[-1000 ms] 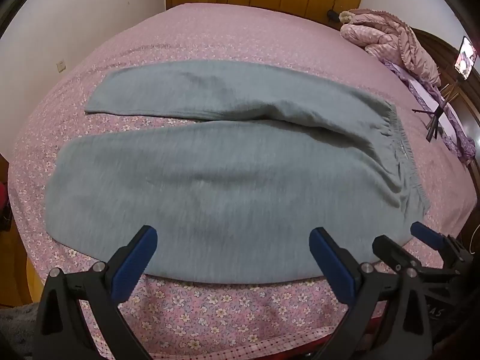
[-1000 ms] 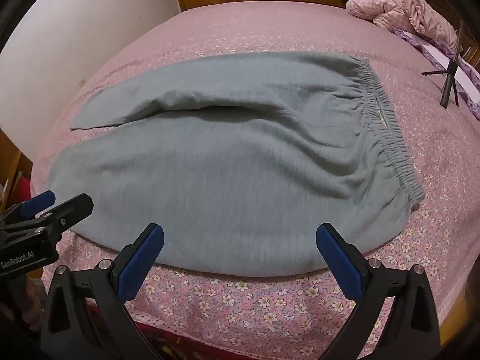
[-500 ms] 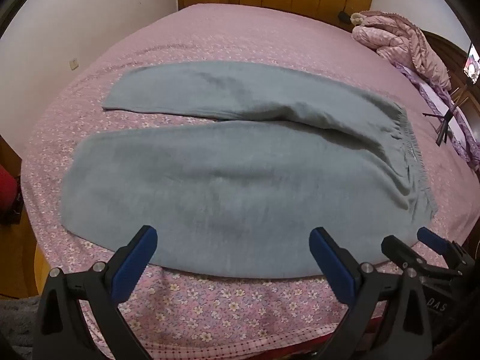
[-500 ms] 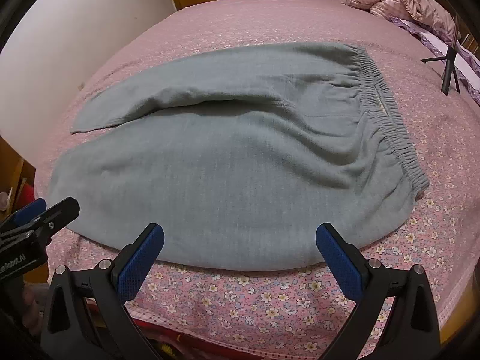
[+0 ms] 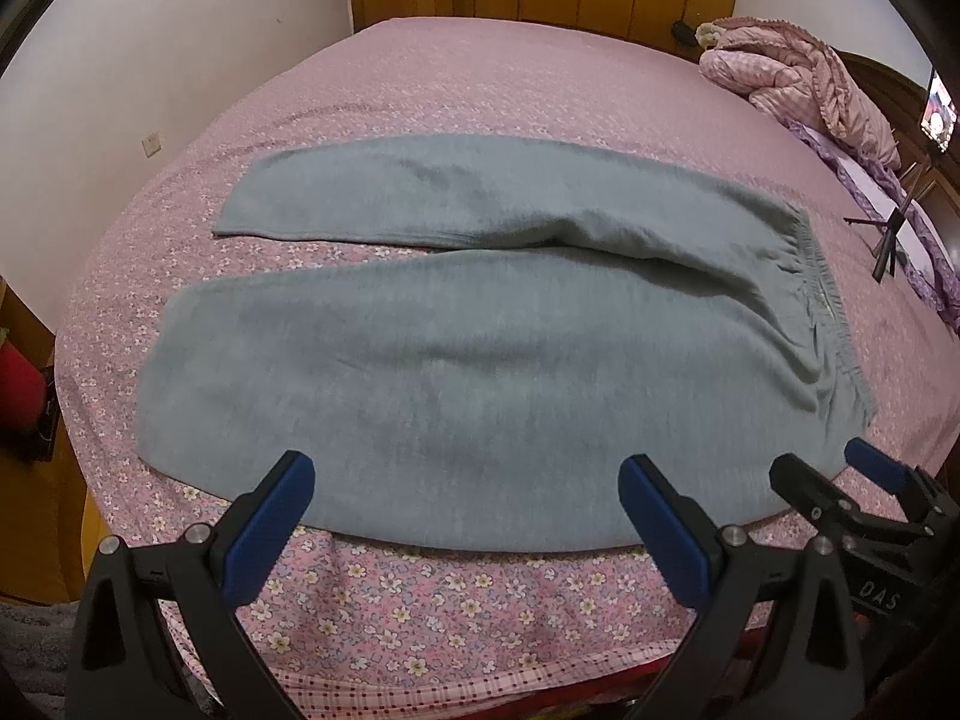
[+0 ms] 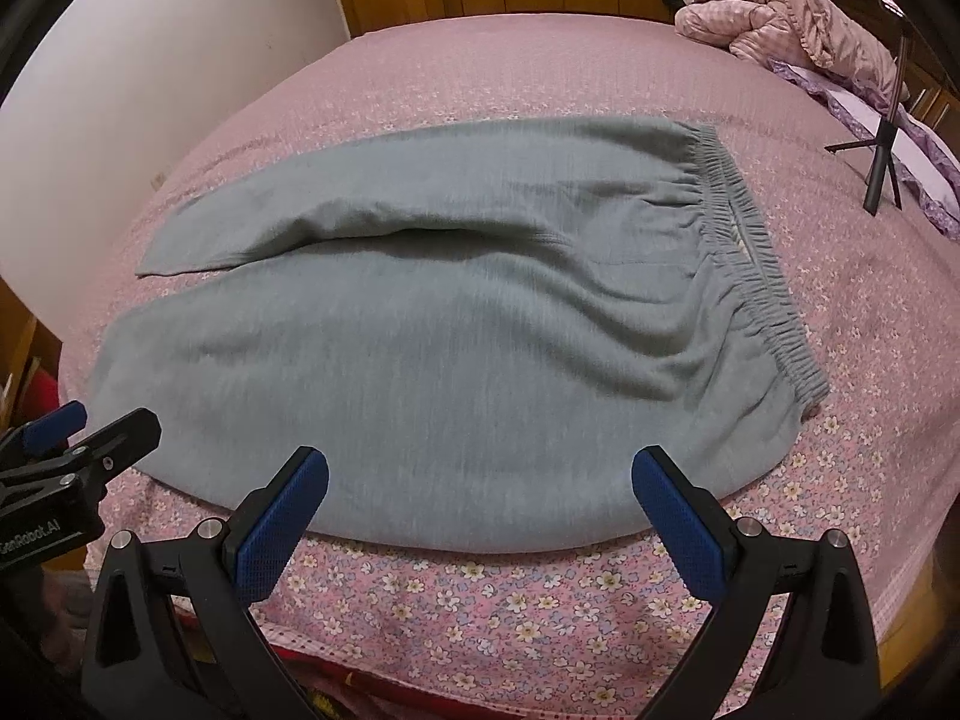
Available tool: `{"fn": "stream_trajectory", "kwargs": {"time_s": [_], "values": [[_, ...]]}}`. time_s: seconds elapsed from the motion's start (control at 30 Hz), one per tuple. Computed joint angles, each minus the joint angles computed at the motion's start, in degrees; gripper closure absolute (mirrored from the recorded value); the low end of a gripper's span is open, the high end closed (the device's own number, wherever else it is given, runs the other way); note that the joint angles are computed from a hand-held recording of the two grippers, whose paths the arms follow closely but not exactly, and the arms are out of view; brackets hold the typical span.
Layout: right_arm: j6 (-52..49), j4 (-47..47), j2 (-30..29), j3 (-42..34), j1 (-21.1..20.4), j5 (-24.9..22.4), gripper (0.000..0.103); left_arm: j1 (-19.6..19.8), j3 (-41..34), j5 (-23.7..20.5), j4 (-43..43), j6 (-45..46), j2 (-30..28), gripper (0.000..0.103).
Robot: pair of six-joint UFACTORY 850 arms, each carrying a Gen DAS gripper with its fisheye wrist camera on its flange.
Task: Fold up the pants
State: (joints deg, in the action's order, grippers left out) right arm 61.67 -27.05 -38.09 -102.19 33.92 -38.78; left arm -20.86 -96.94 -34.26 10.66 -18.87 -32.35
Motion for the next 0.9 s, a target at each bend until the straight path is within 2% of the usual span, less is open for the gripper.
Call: {"fn": "stream_trajectory", "kwargs": {"time_s": [0.9], "values": [[-1.60,1.25,-0.07,0.53,-0.45,1.85,0.000,0.32,0.84,0.27,0.52,-1.20,0.66,0.000]]}}
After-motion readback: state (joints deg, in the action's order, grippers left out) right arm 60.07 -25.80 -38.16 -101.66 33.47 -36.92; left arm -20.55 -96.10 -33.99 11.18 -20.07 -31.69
